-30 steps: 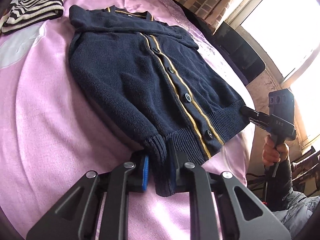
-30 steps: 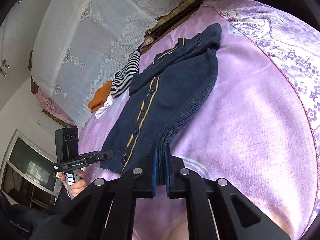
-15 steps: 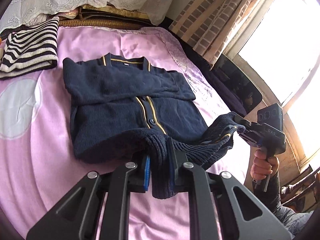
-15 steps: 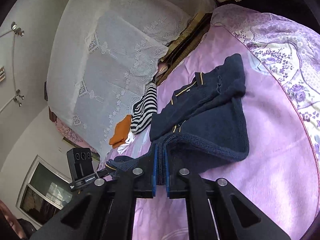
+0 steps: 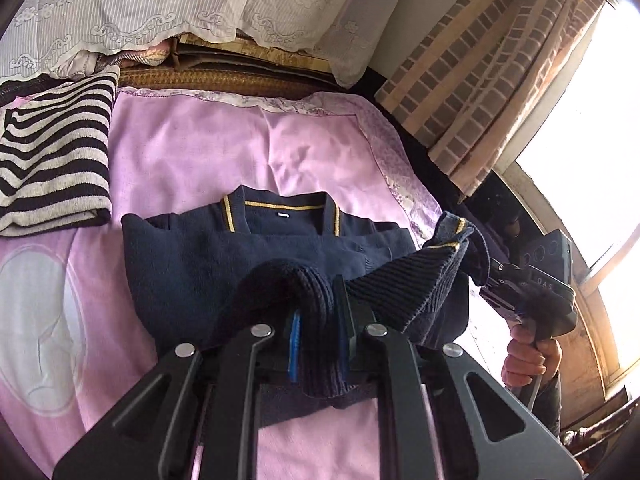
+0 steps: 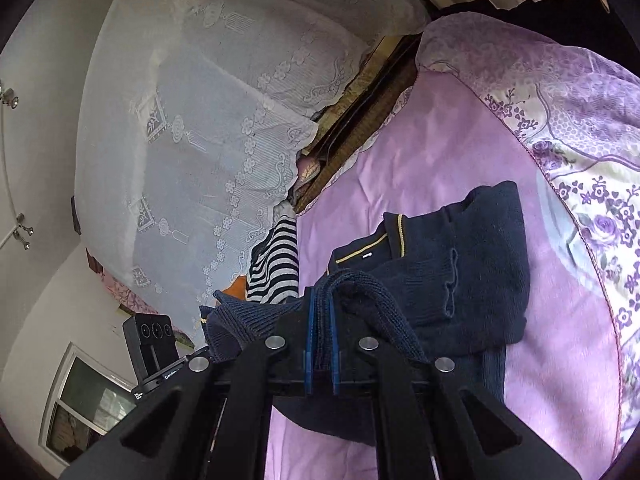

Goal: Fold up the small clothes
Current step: 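Fold the hem up toward the collar with both grippers and release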

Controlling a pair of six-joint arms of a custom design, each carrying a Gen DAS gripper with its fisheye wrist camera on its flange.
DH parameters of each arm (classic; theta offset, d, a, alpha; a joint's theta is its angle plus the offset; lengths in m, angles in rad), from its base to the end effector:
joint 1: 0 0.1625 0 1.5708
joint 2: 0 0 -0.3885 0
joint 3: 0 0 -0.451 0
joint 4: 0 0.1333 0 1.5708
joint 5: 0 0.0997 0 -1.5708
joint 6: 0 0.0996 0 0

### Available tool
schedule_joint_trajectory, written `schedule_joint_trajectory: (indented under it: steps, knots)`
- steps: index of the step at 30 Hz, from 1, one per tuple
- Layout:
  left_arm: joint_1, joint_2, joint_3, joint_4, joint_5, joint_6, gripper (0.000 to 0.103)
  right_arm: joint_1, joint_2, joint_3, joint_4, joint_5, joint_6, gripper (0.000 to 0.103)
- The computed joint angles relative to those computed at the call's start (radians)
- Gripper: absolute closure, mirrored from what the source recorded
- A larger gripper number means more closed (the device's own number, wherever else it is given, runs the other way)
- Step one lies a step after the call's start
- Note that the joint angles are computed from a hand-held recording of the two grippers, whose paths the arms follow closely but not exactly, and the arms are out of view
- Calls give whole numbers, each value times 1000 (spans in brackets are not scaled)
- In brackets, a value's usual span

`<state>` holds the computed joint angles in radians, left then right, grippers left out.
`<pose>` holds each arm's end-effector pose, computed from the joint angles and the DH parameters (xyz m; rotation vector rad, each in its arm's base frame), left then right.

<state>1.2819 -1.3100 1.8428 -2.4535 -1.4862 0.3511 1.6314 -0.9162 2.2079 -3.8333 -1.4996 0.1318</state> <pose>-0.0397 -0.6312 0.2497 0.9229 2.8563 -0.5264 0.1704 -0.4896 0.0633 0.0446 2.6500 -1.3823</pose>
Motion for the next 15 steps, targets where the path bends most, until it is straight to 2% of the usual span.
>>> schedule_joint_trajectory:
  steps: [6, 12, 14, 15]
  knots:
    - [32, 153, -142, 13, 56, -76, 90, -44, 57, -118, 68, -39, 65, 96]
    - [76, 250, -234, 57, 39, -117, 87, -81, 119, -198, 101, -61, 96, 95]
    - [85, 259, -247, 66, 24, -131, 86, -97, 123, -205, 93, -36, 104, 89]
    - [90, 260, -252, 71, 9, -139, 85, -101, 122, -203, 83, -36, 106, 76]
